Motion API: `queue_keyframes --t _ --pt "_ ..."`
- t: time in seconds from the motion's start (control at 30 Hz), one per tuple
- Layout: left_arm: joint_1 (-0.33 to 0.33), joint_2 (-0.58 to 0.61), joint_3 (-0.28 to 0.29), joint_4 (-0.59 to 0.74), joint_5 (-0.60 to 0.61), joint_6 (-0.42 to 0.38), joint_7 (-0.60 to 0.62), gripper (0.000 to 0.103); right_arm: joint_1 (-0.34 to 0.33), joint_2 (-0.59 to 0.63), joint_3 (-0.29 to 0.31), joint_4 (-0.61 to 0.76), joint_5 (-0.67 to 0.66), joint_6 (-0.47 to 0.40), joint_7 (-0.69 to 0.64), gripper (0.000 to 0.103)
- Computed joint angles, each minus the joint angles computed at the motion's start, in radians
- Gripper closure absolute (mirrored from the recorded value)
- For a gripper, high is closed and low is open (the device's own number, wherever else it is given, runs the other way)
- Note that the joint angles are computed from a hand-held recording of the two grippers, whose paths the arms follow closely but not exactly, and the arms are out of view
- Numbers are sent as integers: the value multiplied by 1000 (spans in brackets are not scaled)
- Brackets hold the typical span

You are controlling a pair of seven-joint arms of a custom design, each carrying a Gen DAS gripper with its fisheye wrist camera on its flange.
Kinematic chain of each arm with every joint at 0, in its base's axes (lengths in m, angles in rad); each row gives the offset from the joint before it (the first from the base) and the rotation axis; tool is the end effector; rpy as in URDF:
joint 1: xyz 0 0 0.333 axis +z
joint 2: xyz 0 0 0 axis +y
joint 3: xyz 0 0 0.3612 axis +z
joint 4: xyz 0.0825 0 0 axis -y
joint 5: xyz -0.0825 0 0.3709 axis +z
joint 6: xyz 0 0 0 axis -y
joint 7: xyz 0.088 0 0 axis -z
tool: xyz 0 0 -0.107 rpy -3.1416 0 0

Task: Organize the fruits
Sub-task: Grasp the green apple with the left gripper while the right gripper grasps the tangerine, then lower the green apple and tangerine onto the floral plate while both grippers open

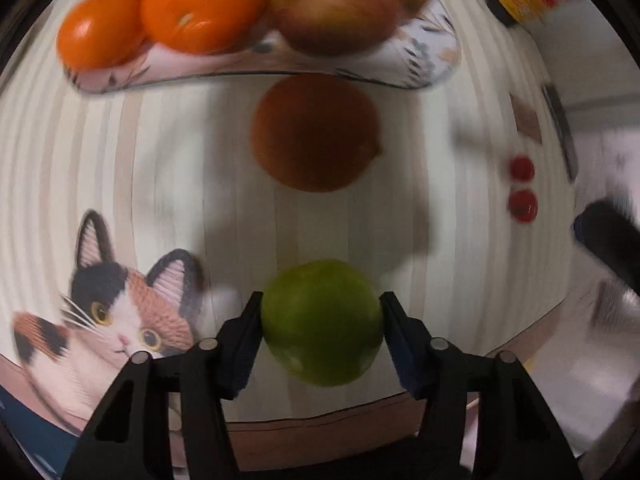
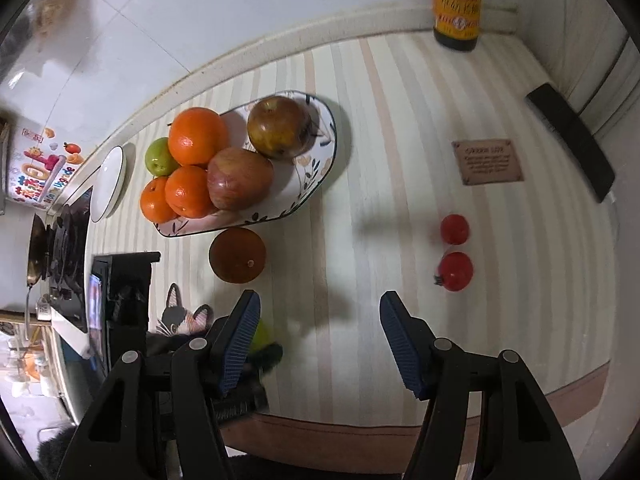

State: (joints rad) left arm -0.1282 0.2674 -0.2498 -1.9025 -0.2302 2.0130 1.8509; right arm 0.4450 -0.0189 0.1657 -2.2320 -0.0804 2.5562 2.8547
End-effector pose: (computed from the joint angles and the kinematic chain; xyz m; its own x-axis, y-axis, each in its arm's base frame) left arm 0.5548 -0.2242 0.4059 -0.4809 -0.8281 0.2881 -0.8479 0.5229 0.0876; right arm 0.4423 0.3115 0.4682 -0.5285 -0.7937 -0.3011 -0.7928 0.5883 -0.1591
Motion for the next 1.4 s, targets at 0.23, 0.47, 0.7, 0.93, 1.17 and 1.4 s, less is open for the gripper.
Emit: queue_keyframes --t 0.23,0.47,0.7,0.93,1.17,1.4 --pt "27 -47 48 -33 98 82 -58 49 4 149 -17 70 171 118 -192 37" --pt "55 -34 65 -14 159 98 -133 49 14 347 -23 248 358 120 -361 37" --pt "69 -63 50 -50 115 94 -109 49 50 334 -34 245 370 61 -434 44" --pt "54 -101 50 -117 105 119 -88 49 66 290 -23 167 405 41 -435 42" --pt "42 -81 47 -73 109 103 -85 49 84 279 -27 120 406 121 -406 44" --pt "17 -29 15 173 30 -17 -42 49 71 171 -74 37 325 219 -312 44"
